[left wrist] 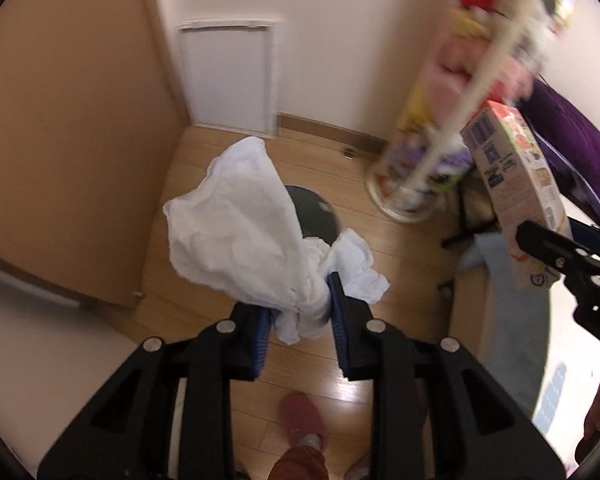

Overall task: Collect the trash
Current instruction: 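Carry the milk carton and white tissue in both tools over the grey bin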

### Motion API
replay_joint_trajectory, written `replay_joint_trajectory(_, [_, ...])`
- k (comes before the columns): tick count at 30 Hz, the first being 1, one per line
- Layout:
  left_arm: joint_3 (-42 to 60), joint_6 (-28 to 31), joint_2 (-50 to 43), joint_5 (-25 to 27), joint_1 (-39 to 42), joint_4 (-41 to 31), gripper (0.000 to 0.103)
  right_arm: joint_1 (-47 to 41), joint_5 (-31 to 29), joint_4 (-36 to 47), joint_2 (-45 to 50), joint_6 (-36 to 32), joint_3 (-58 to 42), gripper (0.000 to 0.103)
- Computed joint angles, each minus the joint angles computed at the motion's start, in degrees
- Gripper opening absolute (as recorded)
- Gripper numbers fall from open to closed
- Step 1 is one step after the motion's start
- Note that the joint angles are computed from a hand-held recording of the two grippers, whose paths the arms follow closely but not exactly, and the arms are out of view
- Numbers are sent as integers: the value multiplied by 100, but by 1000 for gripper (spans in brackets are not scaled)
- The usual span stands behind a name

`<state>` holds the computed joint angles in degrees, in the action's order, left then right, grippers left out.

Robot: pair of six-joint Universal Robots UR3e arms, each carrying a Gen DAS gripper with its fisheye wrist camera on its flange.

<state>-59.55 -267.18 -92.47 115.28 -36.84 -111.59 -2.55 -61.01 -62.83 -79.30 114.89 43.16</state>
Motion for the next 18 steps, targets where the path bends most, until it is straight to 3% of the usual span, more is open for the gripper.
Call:
replay_joint_trajectory(5, [-1160, -303, 973, -16, 332, 147, 27, 1218, -218, -552, 371, 455, -95, 48])
replay_joint_trajectory(8, [-1732, -191, 1341, -80, 680, 448, 27, 1674, -345, -792, 678, 586, -250, 48])
replay_joint_trajectory(18, [-3357, 106, 1915, -377, 1740, 1664, 27, 2683, -843, -583, 2723, 468, -2024, 48])
